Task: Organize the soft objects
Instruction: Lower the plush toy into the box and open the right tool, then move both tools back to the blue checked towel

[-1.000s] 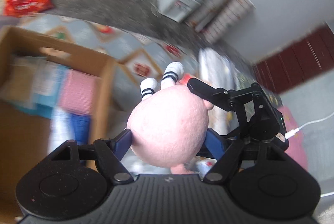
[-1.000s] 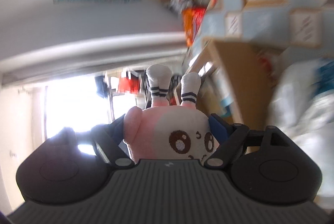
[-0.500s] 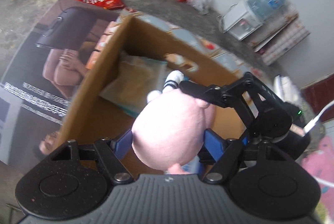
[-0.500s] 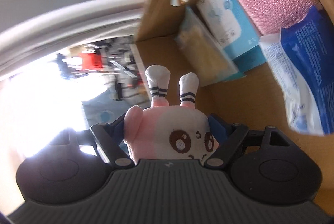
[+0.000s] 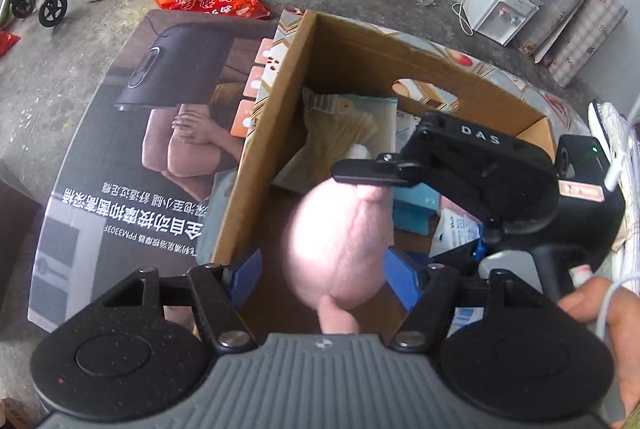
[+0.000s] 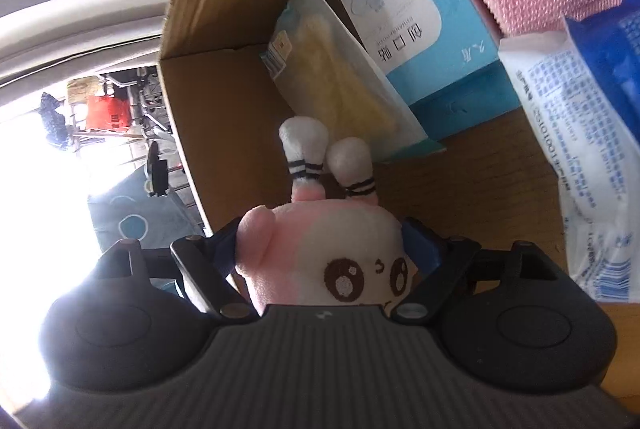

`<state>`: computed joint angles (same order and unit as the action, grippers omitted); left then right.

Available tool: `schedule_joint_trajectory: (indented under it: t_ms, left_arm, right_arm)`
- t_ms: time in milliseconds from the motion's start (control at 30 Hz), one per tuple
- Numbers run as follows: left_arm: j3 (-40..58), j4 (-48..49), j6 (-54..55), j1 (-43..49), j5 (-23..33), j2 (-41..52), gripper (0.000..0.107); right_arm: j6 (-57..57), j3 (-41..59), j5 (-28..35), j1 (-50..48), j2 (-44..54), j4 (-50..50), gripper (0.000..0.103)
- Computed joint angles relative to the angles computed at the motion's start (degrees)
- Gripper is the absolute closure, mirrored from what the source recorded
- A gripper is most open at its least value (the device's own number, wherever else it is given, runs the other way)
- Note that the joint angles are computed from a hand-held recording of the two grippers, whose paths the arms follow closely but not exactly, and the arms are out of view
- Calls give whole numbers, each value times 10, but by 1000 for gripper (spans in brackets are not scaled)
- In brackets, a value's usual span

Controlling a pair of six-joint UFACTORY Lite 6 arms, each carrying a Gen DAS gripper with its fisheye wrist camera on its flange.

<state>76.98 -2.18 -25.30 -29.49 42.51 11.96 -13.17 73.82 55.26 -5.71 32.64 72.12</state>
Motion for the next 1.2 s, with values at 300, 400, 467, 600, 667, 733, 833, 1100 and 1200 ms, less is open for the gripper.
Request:
schedule_joint_trajectory:
  t_ms: [300,400,467,600,667,733,833,1100,1200]
  left_arm:
    - [-33,0,-2,4,-4,-23,41]
    - [-33,4,-6,-1,-3,-25,41]
    - [-31,7,-8,-5,-3,-25,41]
    - [-20,14,-20,-18,2,-25,40]
    - [-8,7,-22,-24,8,-20,34]
    - [-4,-18,-16,-28,5,-21,32]
    - [-2,-63,-4,-38,-10,-26,29]
    - [119,-20,-87,-157,17,46,29]
    - [215,-5,-117,-210,45,111,29]
  right_arm:
    - [-3,-29,-21,19,-16,39,14]
    - [-5,-38,-18,11,-25,40,14]
    - [-11,-45,-15,3,-30,43,14]
    - [-37,-85,4,-26,-72,67,14]
    - [-48,-103,20,-44,-93,78,14]
    - [-58,-122,40,-71,-123,87,14]
    - [-72,-145,73,-118,-168,90,13]
    - [-83,-168,179,-311,-260,47,13]
    - [-85,-146,241,-426,-268,-6,13]
